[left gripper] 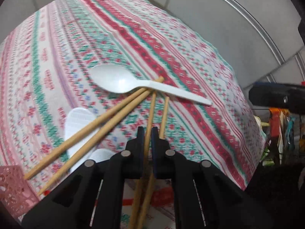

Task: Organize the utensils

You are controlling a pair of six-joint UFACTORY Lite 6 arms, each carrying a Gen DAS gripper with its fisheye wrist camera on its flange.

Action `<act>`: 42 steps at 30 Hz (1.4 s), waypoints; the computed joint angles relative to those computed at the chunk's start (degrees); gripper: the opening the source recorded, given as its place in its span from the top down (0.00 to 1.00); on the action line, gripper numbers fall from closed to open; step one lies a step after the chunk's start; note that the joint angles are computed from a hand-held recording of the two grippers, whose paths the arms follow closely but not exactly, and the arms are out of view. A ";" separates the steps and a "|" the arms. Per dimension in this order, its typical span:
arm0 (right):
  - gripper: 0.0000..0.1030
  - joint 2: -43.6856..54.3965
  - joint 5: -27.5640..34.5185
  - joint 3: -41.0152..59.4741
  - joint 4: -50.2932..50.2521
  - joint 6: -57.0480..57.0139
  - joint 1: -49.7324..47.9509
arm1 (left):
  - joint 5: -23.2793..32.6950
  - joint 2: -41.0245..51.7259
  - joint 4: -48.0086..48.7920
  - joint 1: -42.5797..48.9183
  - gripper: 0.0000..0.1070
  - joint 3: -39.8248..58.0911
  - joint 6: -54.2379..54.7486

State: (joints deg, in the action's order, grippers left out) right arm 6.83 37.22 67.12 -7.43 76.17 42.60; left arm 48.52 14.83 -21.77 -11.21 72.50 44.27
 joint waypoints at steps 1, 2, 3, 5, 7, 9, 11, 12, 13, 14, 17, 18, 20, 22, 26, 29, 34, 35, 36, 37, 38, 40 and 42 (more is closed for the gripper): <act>0.42 0.34 -0.75 -0.01 0.89 -0.43 -0.18 | 0.54 -0.68 -0.62 0.73 0.94 0.30 0.66; 0.42 0.80 -1.16 0.29 1.47 -0.66 -0.25 | 1.59 -1.39 -1.54 1.54 0.94 0.92 1.29; 0.42 1.39 -1.77 0.61 2.30 -1.08 -0.39 | 3.07 -2.52 -2.69 2.72 0.94 1.81 2.02; 0.42 2.89 -3.18 1.63 4.13 -2.14 -0.72 | 4.54 -5.12 -4.26 4.61 0.94 2.06 3.52; 0.42 4.85 -4.36 3.22 5.91 -3.21 -0.91 | 6.36 -7.85 -5.67 7.14 0.94 2.47 5.26; 0.42 7.66 -5.10 5.71 7.82 -4.88 -0.90 | 8.50 -8.96 -6.82 10.32 0.94 3.94 7.28; 0.42 11.32 -5.03 9.39 9.98 -7.28 -0.63 | 10.60 -9.12 -8.07 13.31 0.94 4.99 8.90; 0.42 13.05 -4.72 11.28 10.56 -7.92 -0.38 | 11.38 -9.45 -8.24 14.40 0.94 5.31 8.90; 0.42 14.48 -4.38 12.91 10.96 -8.38 -0.21 | 11.96 -10.39 -8.49 15.83 0.94 4.66 9.67; 0.42 15.72 -4.12 14.28 11.18 -8.61 0.01 | 12.32 -10.92 -8.53 16.85 0.94 4.49 10.03; 0.43 20.00 -3.04 19.58 10.43 -8.46 0.58 | 15.07 -13.82 -9.61 21.55 0.94 3.38 12.88; 0.43 21.41 -2.65 21.32 10.09 -8.28 0.61 | 16.14 -13.80 -10.16 22.99 0.94 4.03 13.70; 0.45 24.17 -2.24 24.29 10.00 -8.29 0.51 | 18.45 -14.18 -11.00 25.66 0.94 5.14 14.98; 0.50 26.69 -1.76 26.88 10.85 -9.27 -0.03 | 19.81 -14.74 -11.60 27.85 0.94 5.93 16.29; 0.57 32.25 -0.97 32.85 11.62 -10.53 -0.77 | 22.03 -14.42 -12.59 31.01 0.94 7.46 17.83; 0.62 35.97 -0.41 37.16 12.67 -11.83 -1.06 | 22.98 -13.70 -12.74 32.55 0.94 8.39 18.47; 0.69 42.75 4.46 46.81 8.46 -10.19 -0.26 | 24.15 -13.13 -13.01 34.72 0.94 9.39 18.97; 0.69 43.86 5.60 48.59 7.59 -9.90 -0.04 | 24.14 -13.04 -13.00 34.89 0.94 9.41 19.01; 0.73 45.43 7.73 51.34 5.77 -9.15 0.44 | 24.16 -12.93 -13.02 35.11 0.94 9.50 19.04; 0.85 48.12 11.27 56.08 4.38 -9.26 0.82 | 24.07 -12.99 -12.96 35.28 0.94 9.49 18.93; 0.88 50.19 13.87 59.65 3.09 -10.00 1.31 | 23.82 -12.98 -12.90 35.41 0.93 9.42 18.90; 0.90 50.12 14.61 59.58 2.64 -11.01 1.61 | 23.53 -13.40 -12.75 35.82 0.93 9.15 18.80; 0.94 49.25 14.75 59.16 2.04 -10.89 2.17 | 23.89 -13.74 -12.74 36.45 0.93 9.21 18.84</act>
State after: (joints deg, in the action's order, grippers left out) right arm 56.08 51.96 126.29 -5.39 65.28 44.77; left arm 72.41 1.09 -34.51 25.24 81.71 63.11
